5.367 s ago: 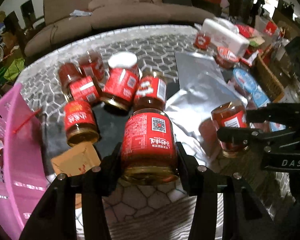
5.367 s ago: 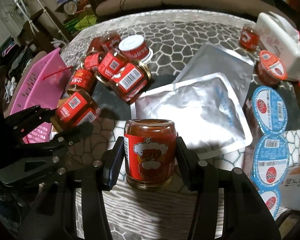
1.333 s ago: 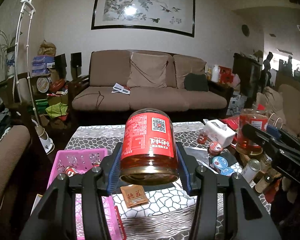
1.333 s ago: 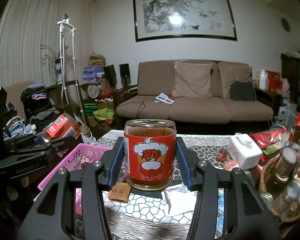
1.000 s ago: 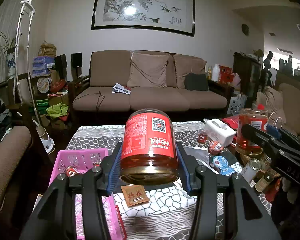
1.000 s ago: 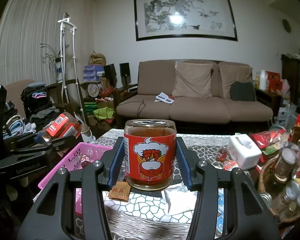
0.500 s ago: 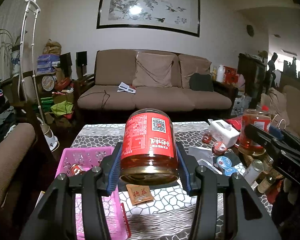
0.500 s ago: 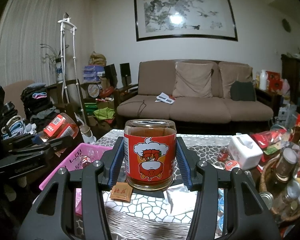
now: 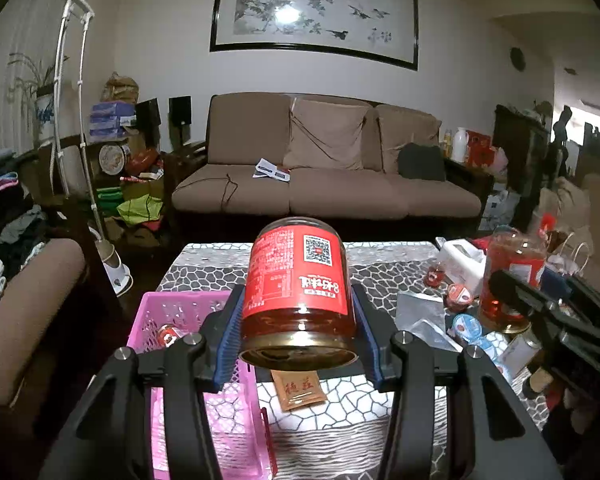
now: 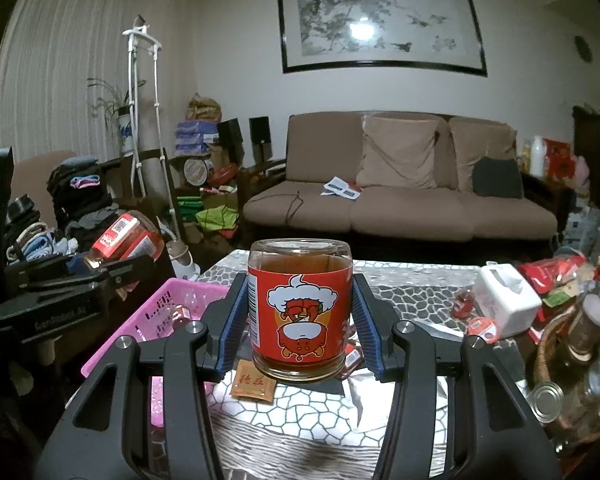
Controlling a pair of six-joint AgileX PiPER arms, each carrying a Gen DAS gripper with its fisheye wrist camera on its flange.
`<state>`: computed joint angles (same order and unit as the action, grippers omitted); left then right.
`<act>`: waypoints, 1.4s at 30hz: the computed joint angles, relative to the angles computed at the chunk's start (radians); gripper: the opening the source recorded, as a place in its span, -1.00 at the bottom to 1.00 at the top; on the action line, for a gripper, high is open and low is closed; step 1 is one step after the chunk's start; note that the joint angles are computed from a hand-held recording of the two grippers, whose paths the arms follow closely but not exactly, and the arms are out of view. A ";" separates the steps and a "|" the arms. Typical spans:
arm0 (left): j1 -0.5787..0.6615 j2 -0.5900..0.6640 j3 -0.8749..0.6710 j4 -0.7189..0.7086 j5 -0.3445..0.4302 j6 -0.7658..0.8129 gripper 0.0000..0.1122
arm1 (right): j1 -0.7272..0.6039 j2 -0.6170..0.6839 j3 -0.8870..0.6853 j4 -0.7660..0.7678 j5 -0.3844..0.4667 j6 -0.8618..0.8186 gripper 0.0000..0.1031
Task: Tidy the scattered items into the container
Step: 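Carry both held jars toward the pink basket with both tools, then move both held jars over the pink basket with both tools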
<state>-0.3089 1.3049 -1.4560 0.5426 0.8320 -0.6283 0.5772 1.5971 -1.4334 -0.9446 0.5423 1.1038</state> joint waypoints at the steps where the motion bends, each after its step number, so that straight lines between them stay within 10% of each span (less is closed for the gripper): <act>1: 0.000 -0.001 0.001 0.007 0.001 -0.006 -0.11 | 0.001 0.003 -0.005 0.003 -0.002 -0.002 -0.08; 42: 0.103 -0.070 0.105 0.028 0.025 -0.008 -0.11 | 0.027 0.156 -0.158 0.132 0.002 -0.104 -0.08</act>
<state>-0.2060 1.2353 -1.3511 0.5708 0.8569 -0.6361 0.6043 1.7530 -1.5914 -0.8121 0.5439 0.9994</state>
